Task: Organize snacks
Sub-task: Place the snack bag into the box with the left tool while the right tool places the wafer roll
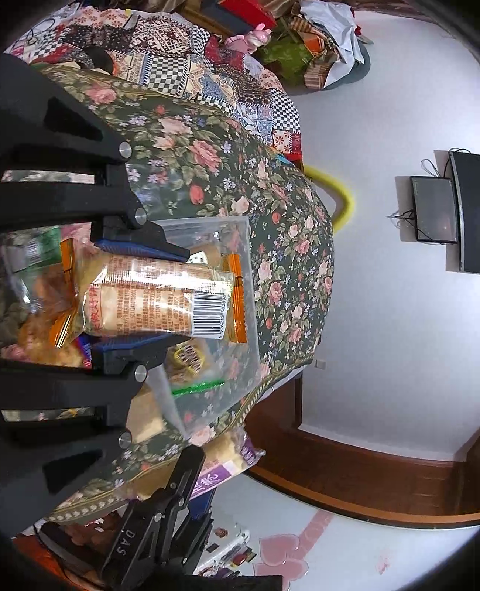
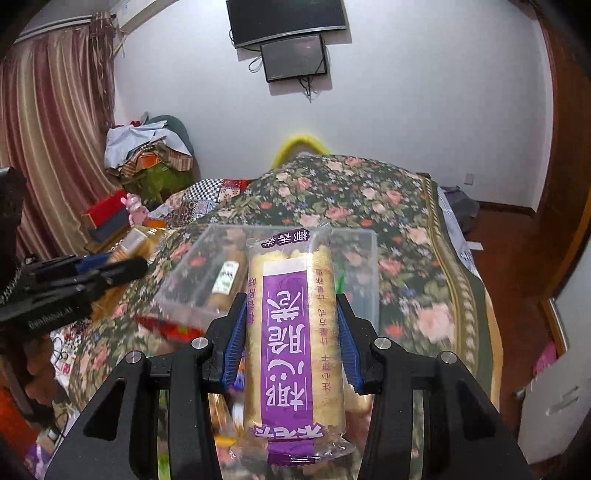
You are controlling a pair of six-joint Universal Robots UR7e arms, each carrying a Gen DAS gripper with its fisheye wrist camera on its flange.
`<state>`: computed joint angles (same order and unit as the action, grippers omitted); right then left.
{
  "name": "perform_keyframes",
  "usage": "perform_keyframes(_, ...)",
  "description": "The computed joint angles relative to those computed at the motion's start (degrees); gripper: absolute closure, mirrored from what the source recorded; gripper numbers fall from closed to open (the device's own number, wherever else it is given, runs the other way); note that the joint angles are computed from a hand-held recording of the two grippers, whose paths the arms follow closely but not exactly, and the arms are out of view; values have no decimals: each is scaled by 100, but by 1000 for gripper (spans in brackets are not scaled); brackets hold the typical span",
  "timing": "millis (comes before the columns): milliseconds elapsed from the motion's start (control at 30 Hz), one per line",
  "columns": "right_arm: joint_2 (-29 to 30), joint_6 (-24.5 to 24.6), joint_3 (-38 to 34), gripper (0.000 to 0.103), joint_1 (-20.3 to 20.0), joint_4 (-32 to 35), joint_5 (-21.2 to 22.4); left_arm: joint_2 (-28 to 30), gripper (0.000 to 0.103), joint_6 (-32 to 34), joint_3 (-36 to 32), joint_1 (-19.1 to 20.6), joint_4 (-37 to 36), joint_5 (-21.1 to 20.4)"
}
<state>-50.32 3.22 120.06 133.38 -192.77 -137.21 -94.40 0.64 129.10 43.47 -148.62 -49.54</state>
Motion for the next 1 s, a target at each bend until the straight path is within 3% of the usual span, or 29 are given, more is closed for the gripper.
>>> perform_keyframes(333, 515, -364, -736, 61, -372, 173, 358, 881, 68, 436, -549, 561, -389, -112)
perform_keyframes(600, 786, -312, -1184, 62, -663, 746, 557, 1373, 68, 531, -926, 973, -236, -267)
perform_keyframes(1000, 956, -135, -1518, 60, -785, 1642, 557, 1543, 68, 402, -1134, 1183, 81, -350)
